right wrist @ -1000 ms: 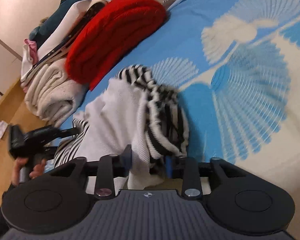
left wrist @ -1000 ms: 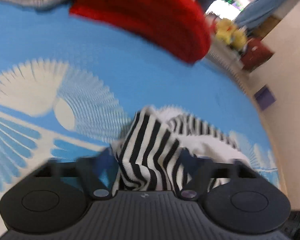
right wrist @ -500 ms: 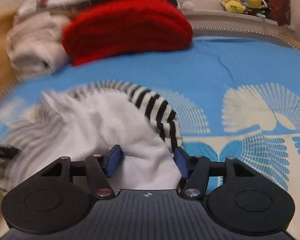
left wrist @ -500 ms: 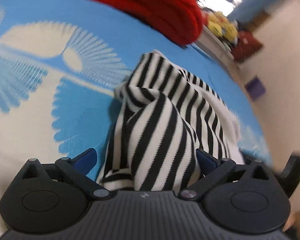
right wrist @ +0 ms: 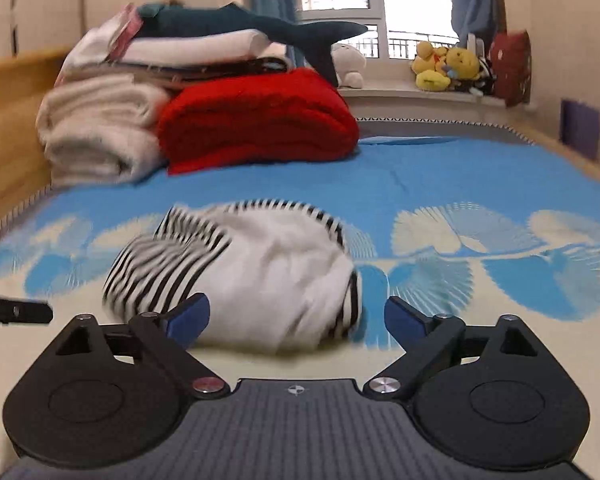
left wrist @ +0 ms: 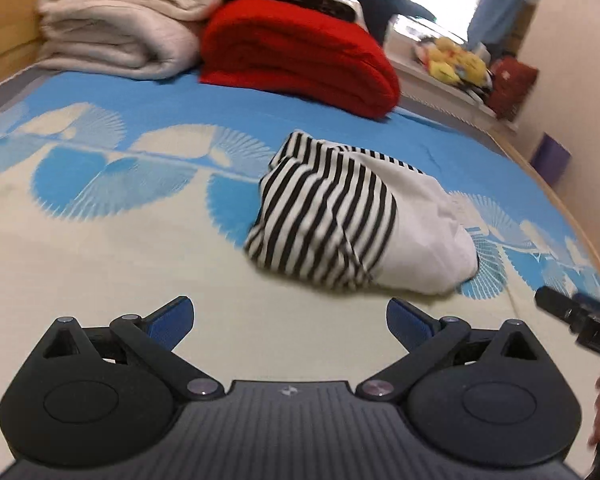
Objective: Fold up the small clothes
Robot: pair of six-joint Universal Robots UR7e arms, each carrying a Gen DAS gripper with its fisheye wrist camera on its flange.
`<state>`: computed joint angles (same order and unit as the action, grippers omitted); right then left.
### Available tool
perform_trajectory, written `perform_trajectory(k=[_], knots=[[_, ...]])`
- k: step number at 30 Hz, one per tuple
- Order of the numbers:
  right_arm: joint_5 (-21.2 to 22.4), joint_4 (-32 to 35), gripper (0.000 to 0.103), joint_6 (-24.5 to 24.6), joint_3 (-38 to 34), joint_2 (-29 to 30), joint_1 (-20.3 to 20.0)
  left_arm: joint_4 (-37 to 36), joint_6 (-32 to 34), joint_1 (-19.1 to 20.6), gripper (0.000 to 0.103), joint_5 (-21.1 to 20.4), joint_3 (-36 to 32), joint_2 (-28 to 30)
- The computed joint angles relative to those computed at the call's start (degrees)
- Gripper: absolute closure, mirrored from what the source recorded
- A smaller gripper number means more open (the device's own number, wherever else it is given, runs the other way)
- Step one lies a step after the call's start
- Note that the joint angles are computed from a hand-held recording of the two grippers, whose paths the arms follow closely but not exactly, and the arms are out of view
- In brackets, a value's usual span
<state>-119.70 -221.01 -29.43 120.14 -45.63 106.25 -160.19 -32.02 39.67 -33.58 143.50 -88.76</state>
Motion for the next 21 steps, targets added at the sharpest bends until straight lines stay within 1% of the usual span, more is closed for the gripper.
perform_trajectory(k=[2, 3, 5, 6, 7, 8, 9, 10, 11, 13, 15, 18, 21], knots=[[-4.94, -4.89, 0.003, 5.44, 1.8, 1.94, 2.49, 6.74, -7.96, -4.82, 0.0, 3.78, 3.6, -2.87], [-5.74, -6.29, 0.001, 8.57, 3.07, 2.49, 3.09, 9.99, -10.18, -6.5, 0.0, 5.29, 4.51, -3.87], [-7.49, -7.55, 0.001, 12.84, 3.8, 4.08, 3.62, 13.56, -12.45, -7.96, 0.0, 8.54, 5.52, -2.44], [-9.01, -9.53, 0.001, 13.51, 3.4, 5.9, 3.62, 16.5, -13.83, -8.54, 0.0, 9.75, 5.99, -2.59], [-9.74, -11.66, 0.001, 12.47, 2.81, 7.67, 3.24, 17.05, -13.99, -8.27, 0.0, 10.88, 6.18, -1.0], [-9.82, -13.7, 0.001, 9.41, 2.06, 9.42, 2.43, 18.44, -15.06, -7.98, 0.0, 11.21, 6.13, -0.26], [-10.51, -14.49, 0.001, 6.19, 1.38, 10.62, 1.94, 17.43, -14.63, -6.95, 0.0, 10.74, 5.74, 1.03], [-12.51, -14.15, 0.002, 3.78, 0.2, 11.65, 1.91, 17.22, -14.75, -6.29, 0.0, 9.5, 5.3, 1.38], [-13.49, -13.8, 0.002, 2.4, -0.83, 12.2, 1.68, 15.19, -13.55, -5.74, 0.0, 8.19, 4.93, 1.91], [-12.83, -14.24, 0.002, 2.32, -1.73, 12.47, 1.37, 7.51, -8.03, -4.95, 0.0, 7.73, 5.01, 3.97], [-11.84, -14.27, 0.002, 1.72, -2.44, 12.67, 1.3, 2.72, -3.81, -4.35, 0.0, 9.37, 4.33, 6.98], [-11.29, -14.14, 0.002, -0.07, -3.34, 13.15, 1.34, -0.46, -0.98, -3.13, 0.0, 10.71, 3.18, 9.89], [-11.59, -12.65, 0.002, 0.15, -4.23, 13.39, 1.51, -2.28, 0.32, -2.05, 0.0, 9.28, 2.34, 10.59]])
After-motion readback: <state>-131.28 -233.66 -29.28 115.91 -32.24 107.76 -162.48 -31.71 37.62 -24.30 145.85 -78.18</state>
